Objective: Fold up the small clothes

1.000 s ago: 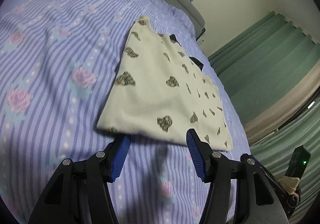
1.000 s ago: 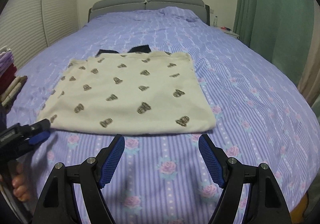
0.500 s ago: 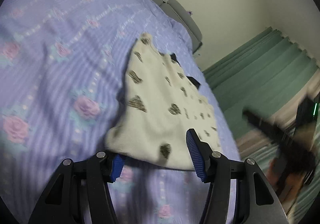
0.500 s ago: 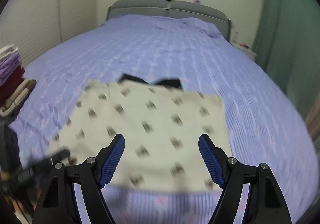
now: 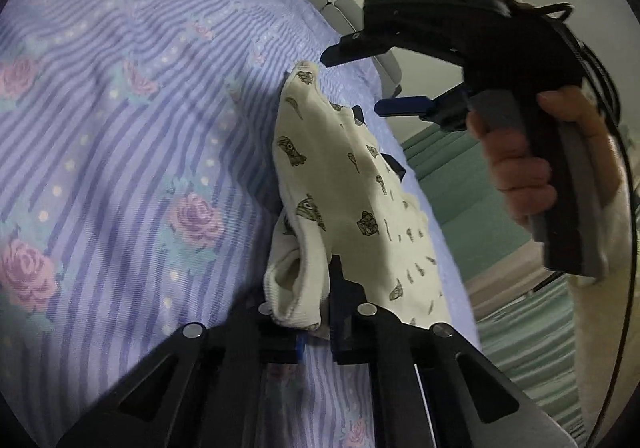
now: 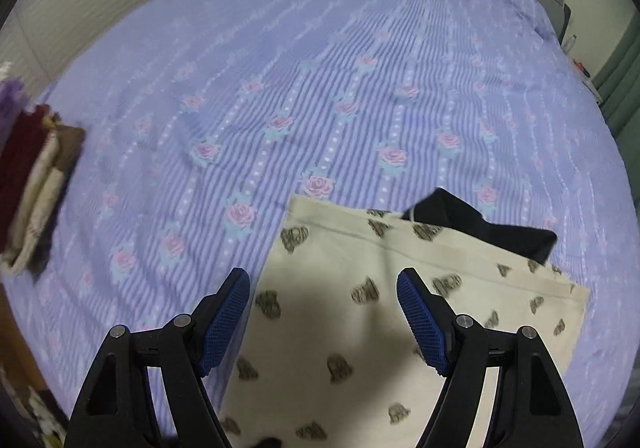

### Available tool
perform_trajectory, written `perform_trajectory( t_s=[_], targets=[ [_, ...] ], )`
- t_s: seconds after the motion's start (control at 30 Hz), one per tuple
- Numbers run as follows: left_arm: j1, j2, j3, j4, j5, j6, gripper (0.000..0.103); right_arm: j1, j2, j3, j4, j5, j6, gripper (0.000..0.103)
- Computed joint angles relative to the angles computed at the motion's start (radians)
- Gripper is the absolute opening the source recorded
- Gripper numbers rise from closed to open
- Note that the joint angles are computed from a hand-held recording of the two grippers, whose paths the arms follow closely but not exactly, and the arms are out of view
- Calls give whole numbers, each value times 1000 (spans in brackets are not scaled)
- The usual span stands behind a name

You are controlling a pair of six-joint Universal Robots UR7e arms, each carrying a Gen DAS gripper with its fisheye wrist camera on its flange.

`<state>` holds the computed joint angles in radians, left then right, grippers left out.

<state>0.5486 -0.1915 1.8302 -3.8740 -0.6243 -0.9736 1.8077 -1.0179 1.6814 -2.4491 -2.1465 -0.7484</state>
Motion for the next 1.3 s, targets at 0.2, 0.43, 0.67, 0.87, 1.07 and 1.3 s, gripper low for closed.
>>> perform_trajectory(
  t_s=[0.2, 0.43, 0.67, 0.87, 1.07, 1.3],
  targets=[
    [10, 16, -10, -53, -19, -28, 16, -2, -17, 19, -38, -5, -33, 76],
    [35, 33, -69, -151, -82, 68, 51, -74, -138, 80, -181, 24, -165, 76],
    [51, 31, -134, -42, -62, 55, 45, -196, -271, 124, -213, 94, -233, 76],
    [66, 7, -189, 172, -36, -10, 28, -284, -318, 138, -173, 175, -252, 58],
    [35, -40, -236, 516, 74, -53, 23, -321, -323, 142, -87, 270, -243, 35],
    [17, -71, -341, 857, 142, 33, 18, -351, -267, 81, 29, 370, -222, 14]
  ],
)
